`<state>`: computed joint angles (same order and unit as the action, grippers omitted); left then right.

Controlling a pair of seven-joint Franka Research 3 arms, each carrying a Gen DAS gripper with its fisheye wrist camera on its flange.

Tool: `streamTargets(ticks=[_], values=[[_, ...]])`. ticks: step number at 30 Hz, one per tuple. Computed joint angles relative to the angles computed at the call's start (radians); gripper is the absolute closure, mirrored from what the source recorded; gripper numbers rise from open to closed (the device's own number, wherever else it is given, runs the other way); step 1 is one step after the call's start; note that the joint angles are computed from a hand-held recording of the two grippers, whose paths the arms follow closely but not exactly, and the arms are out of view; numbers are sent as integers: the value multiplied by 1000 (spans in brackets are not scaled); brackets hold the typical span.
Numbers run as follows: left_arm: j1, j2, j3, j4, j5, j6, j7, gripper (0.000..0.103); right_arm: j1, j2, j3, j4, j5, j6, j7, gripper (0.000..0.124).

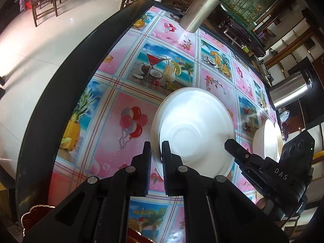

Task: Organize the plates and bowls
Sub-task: 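Carry the white plate onto the red plate stack and release it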

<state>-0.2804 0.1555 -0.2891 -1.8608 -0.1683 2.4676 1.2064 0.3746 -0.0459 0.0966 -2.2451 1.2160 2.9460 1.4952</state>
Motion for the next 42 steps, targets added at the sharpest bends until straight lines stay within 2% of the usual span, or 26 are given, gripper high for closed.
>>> streamTargets(ticks=[5,13,20,21,25,27,32,40,42], values=[[2,-79,10,-59,12,-1,8,95,22,-32,12,-12,-37,24,17,117],[-3,-272,53,-223,-23,14,45,94,91,-96,34,-33,-112,63,46,118],[-28,-433,98,-367,-27,21,66,93,141,-154,76,-83,-326,122,208,117],[-35,-456,106,-388,-34,21,76,93,165,-163,69,-95,-320,134,207,117],[-56,-541,114,-472,-15,16,87,93,317,-195,-2,-141,-157,189,97,117],[-59,-584,104,-518,23,23,76,93,344,-205,0,-163,-129,199,89,117],[-76,-670,111,-618,82,34,58,93,264,-223,118,-218,-322,180,308,117],[-91,-726,119,-707,150,29,44,91,205,-204,199,-240,-595,140,573,116],[-91,-727,122,-719,161,37,44,91,205,-193,200,-239,-643,133,620,116]])
